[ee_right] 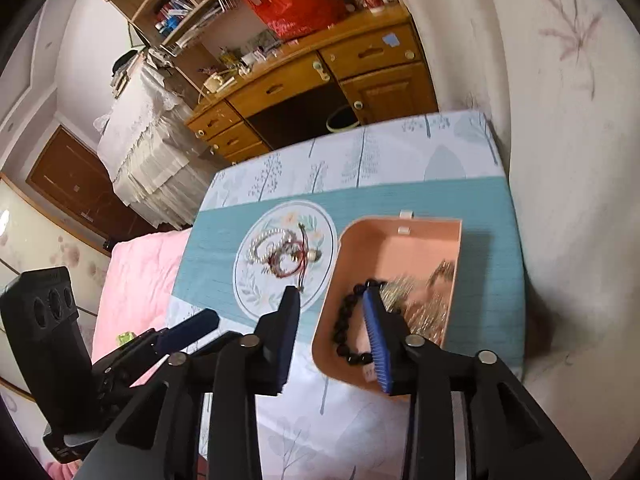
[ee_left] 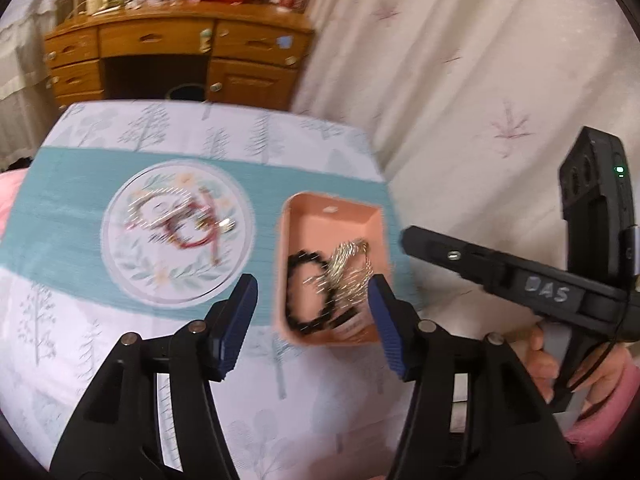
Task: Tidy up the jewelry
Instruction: 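Carry the gold combs into the peach tray and open left gripper, then move the left gripper back to the pearl strand on the plate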
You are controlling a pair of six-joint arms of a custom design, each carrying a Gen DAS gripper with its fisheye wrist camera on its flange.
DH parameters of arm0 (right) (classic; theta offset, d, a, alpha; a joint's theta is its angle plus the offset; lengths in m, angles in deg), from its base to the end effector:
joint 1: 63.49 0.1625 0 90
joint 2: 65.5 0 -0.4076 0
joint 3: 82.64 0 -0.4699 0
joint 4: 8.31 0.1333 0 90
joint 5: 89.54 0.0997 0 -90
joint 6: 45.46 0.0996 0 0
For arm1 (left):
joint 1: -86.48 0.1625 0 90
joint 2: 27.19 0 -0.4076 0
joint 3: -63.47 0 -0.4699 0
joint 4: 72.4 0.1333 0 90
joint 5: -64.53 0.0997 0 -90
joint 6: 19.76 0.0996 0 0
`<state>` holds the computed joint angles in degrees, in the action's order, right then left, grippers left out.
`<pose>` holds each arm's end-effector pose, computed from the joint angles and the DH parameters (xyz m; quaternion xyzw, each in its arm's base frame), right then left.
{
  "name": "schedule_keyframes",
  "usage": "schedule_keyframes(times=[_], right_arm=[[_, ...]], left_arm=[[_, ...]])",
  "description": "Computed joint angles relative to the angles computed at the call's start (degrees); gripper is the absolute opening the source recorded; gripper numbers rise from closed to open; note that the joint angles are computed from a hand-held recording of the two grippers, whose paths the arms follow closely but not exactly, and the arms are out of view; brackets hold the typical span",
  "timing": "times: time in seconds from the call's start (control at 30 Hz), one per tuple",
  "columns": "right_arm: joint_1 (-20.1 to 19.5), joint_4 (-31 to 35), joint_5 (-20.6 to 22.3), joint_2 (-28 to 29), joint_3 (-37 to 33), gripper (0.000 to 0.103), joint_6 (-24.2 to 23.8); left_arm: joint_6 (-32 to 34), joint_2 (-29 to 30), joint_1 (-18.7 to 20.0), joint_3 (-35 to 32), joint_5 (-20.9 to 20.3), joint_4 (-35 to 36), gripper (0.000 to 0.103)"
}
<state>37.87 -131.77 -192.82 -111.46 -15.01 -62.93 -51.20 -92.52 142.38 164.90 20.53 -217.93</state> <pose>0.2732 -0.7993 0.2075 0.2345 -0.9599 0.0957 0.1203 -0.2041 -0.6671 0.2240 -0.0449 0.9086 -0.3391 0.2398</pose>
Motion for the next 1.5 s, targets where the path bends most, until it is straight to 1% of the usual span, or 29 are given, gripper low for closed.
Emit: schedule_keyframes(times=[0.07,0.13,0.2,0.27,0.33,0.37,0.4,0.5,0.57,0.63,0.7,0.77,0.8,0.83,0.87,0.9,0.93,1.0,1.07,1.1,1.13,1.2,1.23,1.3,1.37,1.4,1.43,1.47,1.5], right_arm=[[0.3,-0.7,-0.9,0.2,1.9,0.044,1.6],[0.3,-1.5,-1.5,0.0,4.2,0.060,2.9],[0.3,-2.3,-2.1,-0.4,7.0,0.069,4.5],[0.3,-2.7,-2.8,-0.4,9.5,0.072,6.2],[0.6,-2.4,-3.7,-0.2,11.5,0.074,7.7],[0.9,-2.7,-4.2,0.3,12.2,0.074,8.2],[1.2,-2.8,-4.7,0.6,12.8,0.078,8.4],[2.7,-3.9,-4.7,2.6,13.4,0.089,7.8],[3.8,-5.6,-5.4,4.2,13.1,0.091,6.4],[5.1,-7.5,-7.2,6.1,12.4,0.093,5.5],[6.3,-10.5,-8.7,8.4,11.7,0.093,4.9],[7.1,-13.4,-9.6,10.6,10.7,0.094,5.4],[7.3,-15.0,-9.8,11.8,10.2,0.094,5.9],[7.6,-17.2,-9.9,13.0,9.9,0.095,6.6],[7.7,-19.0,-10.5,14.1,9.2,0.095,7.2],[7.9,-21.0,-11.3,15.1,9.0,0.095,7.8],[8.0,-23.6,-12.2,16.2,8.7,0.095,8.1],[8.5,-30.2,-15.4,19.4,7.7,0.095,7.8],[8.9,-36.1,-19.0,22.7,6.1,0.095,6.0],[9.0,-38.3,-20.1,24.3,5.2,0.095,5.0],[9.3,-41.1,-22.2,26.2,4.0,0.095,3.7],[9.4,-45.5,-24.3,28.5,2.7,0.095,0.8],[9.6,-47.9,-24.9,29.8,1.9,0.095,-1.2],[9.7,-50.7,-25.4,31.6,0.5,0.094,-5.1],[9.8,-54.4,-25.9,33.5,-0.9,0.087,-10.3],[9.7,-55.7,-25.6,34.1,-1.4,0.079,-12.7],[9.7,-56.6,-25.4,34.8,-2.0,0.072,-15.0],[9.8,-57.4,-25.3,35.4,-2.5,0.068,-17.5],[9.9,-57.6,-25.4,36.2,-3.4,0.062,-19.4]], left_arm=[[-2.7,-1.4,0.7,1.1,-1.2,3.0,0.055],[-7.4,-3.4,1.7,2.3,-3.2,7.9,0.054],[-10.6,-5.1,2.3,3.8,-3.8,11.4,0.054],[-13.1,-6.6,2.8,5.2,-3.4,15.7,0.055],[-16.3,-8.0,3.2,5.6,-1.7,24.2,0.055],[-17.2,-8.4,3.5,5.8,-1.1,26.9,0.056],[-18.3,-9.2,3.9,5.9,-0.6,31.1,0.057],[-17.1,-11.8,5.5,7.0,-1.0,35.0,0.058],[-16.7,-13.0,6.1,6.7,-0.4,37.3,0.061],[-14.9,-14.1,6.9,6.1,1.0,39.0,0.064],[-10.0,-14.7,8.0,4.9,2.6,39.3,0.067],[-5.4,-14.3,9.0,3.0,4.1,39.6,0.068],[-0.9,-14.0,9.7,1.9,5.0,38.8,0.068],[2.0,-13.2,10.1,0.8,5.5,38.0,0.068],[7.3,-12.7,10.8,-0.3,5.9,36.1,0.068],[12.5,-12.3,11.4,-1.1,5.8,33.7,0.068],[16.2,-11.6,11.8,-2.1,5.6,32.0,0.068],[27.7,-10.2,13.0,-3.9,4.0,26.5,0.068],[38.3,-8.4,14.4,-6.2,1.0,22.5,0.068],[42.3,-7.0,15.0,-7.7,-0.5,21.2,0.068],[44.6,-6.3,15.3,-8.6,-1.5,20.9,0.068],[50.8,-3.9,16.8,-11.2,-4.5,19.7,0.068],[51.9,-2.9,17.1,-12.0,-5.5,19.4,0.068],[53.6,-0.3,18.6,-15.4,-9.2,20.9,0.068],[53.2,2.0,19.7,-18.1,-11.8,23.4,0.067],[53.2,2.7,19.9,-18.7,-12.5,23.7,0.066],[54.1,3.5,20.3,-19.3,-13.6,23.4,0.064],[54.9,4.1,20.6,-19.5,-14.2,22.5,0.061],[55.6,4.8,20.9,-19.7,-14.7,21.6,0.060]])
